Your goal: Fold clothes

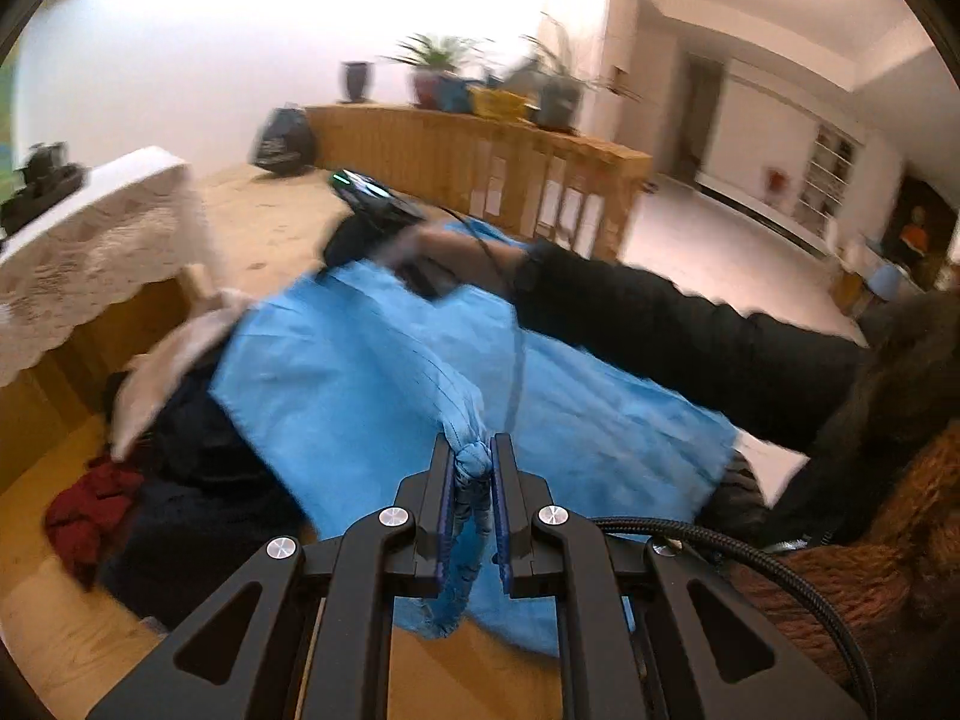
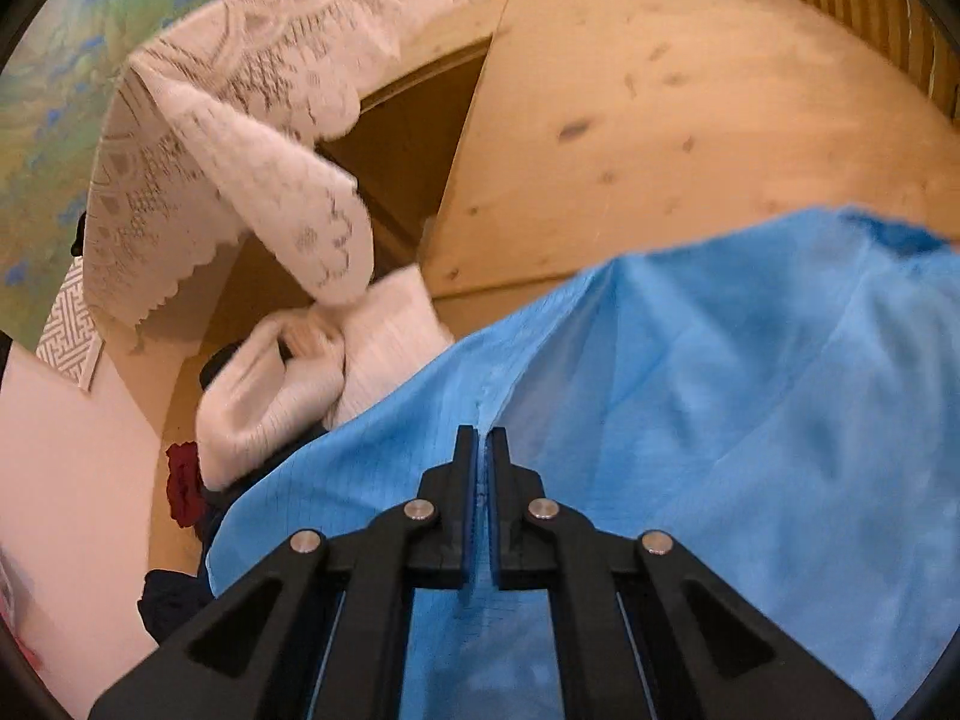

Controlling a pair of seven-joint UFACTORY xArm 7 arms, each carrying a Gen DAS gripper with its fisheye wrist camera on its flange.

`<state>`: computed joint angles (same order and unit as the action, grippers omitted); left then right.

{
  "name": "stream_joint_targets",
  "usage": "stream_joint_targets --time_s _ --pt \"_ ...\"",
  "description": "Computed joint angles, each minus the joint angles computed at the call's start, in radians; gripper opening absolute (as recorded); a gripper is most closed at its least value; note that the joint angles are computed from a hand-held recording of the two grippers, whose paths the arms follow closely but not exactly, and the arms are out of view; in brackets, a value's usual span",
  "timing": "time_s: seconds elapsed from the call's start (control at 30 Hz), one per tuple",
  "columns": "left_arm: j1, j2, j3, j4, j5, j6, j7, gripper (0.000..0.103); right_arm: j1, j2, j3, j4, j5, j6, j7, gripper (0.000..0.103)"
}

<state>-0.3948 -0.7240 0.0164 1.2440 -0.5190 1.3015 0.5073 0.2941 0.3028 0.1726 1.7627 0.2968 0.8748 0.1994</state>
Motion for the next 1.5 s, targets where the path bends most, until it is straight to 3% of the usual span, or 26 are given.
stream_joint_targets --time_s 0.23,0.5,0.67,0.73,0.8,0.87,1.0,1.07,1.17,1.3,1.5 --pt "-0.101 0.045 -0.07 -0.075 -0.094 0.038 0.036 0.01 -0.037 -0.068 -0.033 -0.105 -0.03 -0.024 -0.005 0.003" --pt "-0.13 0.083 -0.133 -0.173 -0.099 0.1 0.043 0.009 -0.082 -0.157 -0.051 -0.294 -0.022 -0.012 -0.057 0.003" --pt "-0.129 0.065 -0.181 -0.094 0.001 0.145 0.05 0.009 -0.1 -0.194 -0.047 -0.388 0.078 -0.024 -0.127 0.003" --pt "-0.12 0.067 -0.199 -0.038 0.053 0.166 0.043 0.009 -0.098 -0.21 -0.049 -0.405 0.079 -0.024 -0.134 0.003" --pt "-0.122 0.075 -0.188 -0.003 0.04 0.19 0.023 0.01 -0.094 -0.218 -0.052 -0.413 0.056 -0.013 -0.13 0.003" --pt "-0.122 0.091 -0.186 -0.001 0.02 0.224 -0.013 0.021 -0.083 -0.213 -0.053 -0.403 -0.01 0.023 -0.108 0.003" --pt "-0.106 0.067 -0.182 -0.057 0.042 0.266 -0.039 0.025 -0.066 -0.222 -0.053 -0.372 -0.123 0.096 -0.099 0.005" --pt "-0.088 0.055 -0.16 -0.081 0.044 0.285 -0.055 0.032 -0.068 -0.23 -0.058 -0.35 -0.147 0.115 -0.099 0.008" --pt "-0.04 0.052 -0.147 -0.074 0.13 0.29 -0.039 0.039 -0.071 -0.243 -0.065 -0.32 -0.194 0.112 -0.089 0.01" --pt "0.044 0.144 -0.191 -0.001 0.334 0.159 0.011 0.039 -0.076 -0.218 -0.064 -0.274 -0.166 0.093 -0.095 0.01" --pt "0.099 0.352 -0.244 0.059 0.589 -0.193 0.095 0.04 -0.062 -0.126 -0.057 -0.197 -0.188 0.091 -0.081 0.011"
